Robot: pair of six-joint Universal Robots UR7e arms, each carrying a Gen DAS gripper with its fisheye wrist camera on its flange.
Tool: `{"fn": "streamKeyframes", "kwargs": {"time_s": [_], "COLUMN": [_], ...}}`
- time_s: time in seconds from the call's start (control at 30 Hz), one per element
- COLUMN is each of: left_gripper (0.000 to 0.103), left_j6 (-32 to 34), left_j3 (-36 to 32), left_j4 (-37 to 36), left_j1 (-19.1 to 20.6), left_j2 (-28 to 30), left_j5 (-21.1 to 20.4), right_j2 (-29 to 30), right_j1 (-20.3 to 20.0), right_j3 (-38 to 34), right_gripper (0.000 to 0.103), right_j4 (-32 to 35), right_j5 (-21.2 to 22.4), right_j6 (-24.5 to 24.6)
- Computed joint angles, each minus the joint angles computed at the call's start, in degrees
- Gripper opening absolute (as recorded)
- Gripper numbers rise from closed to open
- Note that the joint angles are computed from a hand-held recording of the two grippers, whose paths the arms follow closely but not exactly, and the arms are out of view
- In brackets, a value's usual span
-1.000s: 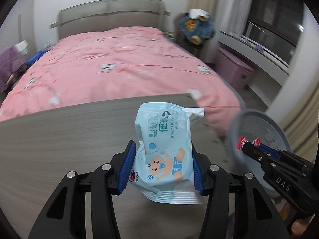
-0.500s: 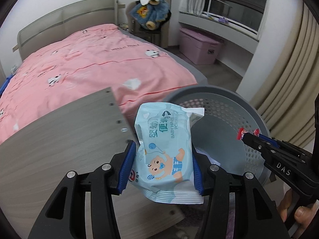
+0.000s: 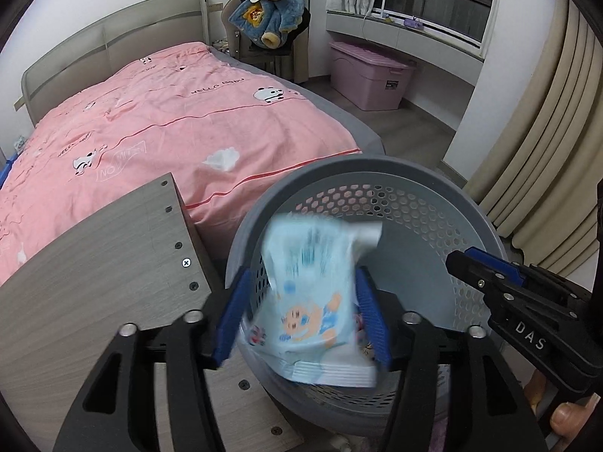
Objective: Collect trash
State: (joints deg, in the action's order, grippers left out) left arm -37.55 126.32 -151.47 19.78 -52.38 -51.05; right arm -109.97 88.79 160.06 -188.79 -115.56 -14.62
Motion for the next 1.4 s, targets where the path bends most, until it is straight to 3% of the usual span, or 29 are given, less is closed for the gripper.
{"fn": "streamKeyframes", "kwargs": {"time_s": [0.07,0.3,1.4], "left_gripper": [0.064,0.067,0.079], "left_j6": [-0.60,-2.27,-7.61], "left_j3": [0.07,-0.11,1.30], "left_j4": [0.50,2.25,7.06], "left_j1": [-0.29,-1.02,-3.68], "left_j2": [-0.16,-0.53,-3.15], "left_j5": [0.56,2.03,5.16], "right_j2": [-0.35,-1.32,-2.12], "right_j1": [0.02,0.29,4.85], "right_j3": [0.00,0.02,0.19], "right_gripper": [0.039,0.040,0.065], "right_j4": [-0.14,0.47,-0.15], "right_j5": [0.00,-0.13,-4.23], "right_j6": [0.10,0.54,1.18]}}
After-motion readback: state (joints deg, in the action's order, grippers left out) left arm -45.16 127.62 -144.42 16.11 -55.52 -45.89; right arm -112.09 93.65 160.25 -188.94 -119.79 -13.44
